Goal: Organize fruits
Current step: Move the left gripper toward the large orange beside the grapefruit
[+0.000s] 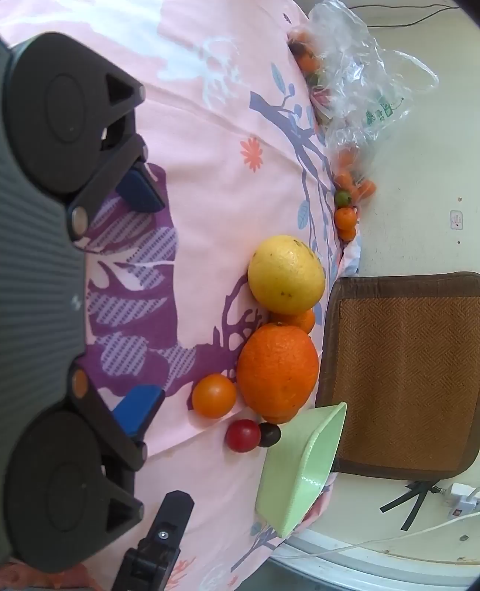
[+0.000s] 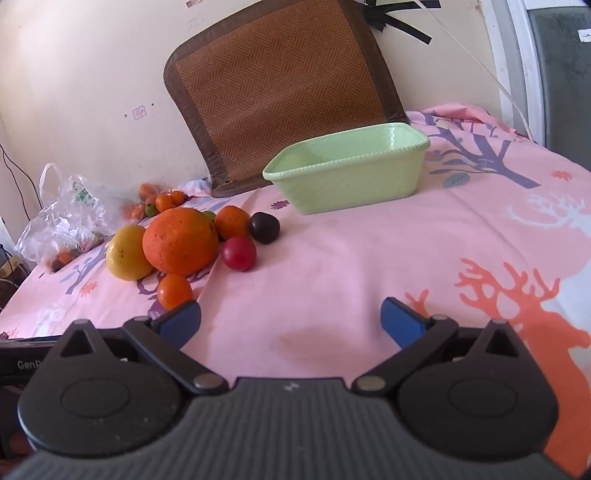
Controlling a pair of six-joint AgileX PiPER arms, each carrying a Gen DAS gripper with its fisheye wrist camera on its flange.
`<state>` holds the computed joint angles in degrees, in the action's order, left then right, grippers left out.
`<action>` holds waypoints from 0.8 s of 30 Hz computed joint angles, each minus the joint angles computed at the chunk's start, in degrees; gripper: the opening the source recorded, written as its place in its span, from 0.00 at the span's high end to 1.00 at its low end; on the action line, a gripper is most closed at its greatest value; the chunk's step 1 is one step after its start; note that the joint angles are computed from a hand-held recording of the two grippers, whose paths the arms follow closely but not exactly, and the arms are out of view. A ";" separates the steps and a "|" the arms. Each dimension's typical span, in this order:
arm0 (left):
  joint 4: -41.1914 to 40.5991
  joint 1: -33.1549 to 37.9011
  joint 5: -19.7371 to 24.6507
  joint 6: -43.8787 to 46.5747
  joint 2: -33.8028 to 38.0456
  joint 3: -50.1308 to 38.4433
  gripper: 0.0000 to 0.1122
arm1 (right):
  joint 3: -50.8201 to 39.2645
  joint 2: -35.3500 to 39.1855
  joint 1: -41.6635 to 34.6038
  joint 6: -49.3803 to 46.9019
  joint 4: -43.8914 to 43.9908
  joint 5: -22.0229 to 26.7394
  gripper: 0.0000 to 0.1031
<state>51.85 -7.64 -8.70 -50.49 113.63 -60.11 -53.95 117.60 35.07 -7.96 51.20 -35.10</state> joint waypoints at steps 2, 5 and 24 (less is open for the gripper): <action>0.88 0.09 -0.53 -0.53 -0.05 0.17 0.08 | -0.07 0.09 0.05 0.10 -0.06 -0.14 0.00; 6.24 2.39 -4.88 -2.16 0.17 1.24 0.08 | -0.74 0.13 0.07 -1.74 1.18 0.40 0.00; 34.07 26.00 -36.05 -28.60 5.68 -5.71 0.18 | -37.60 16.49 -1.68 -70.07 21.41 11.89 0.20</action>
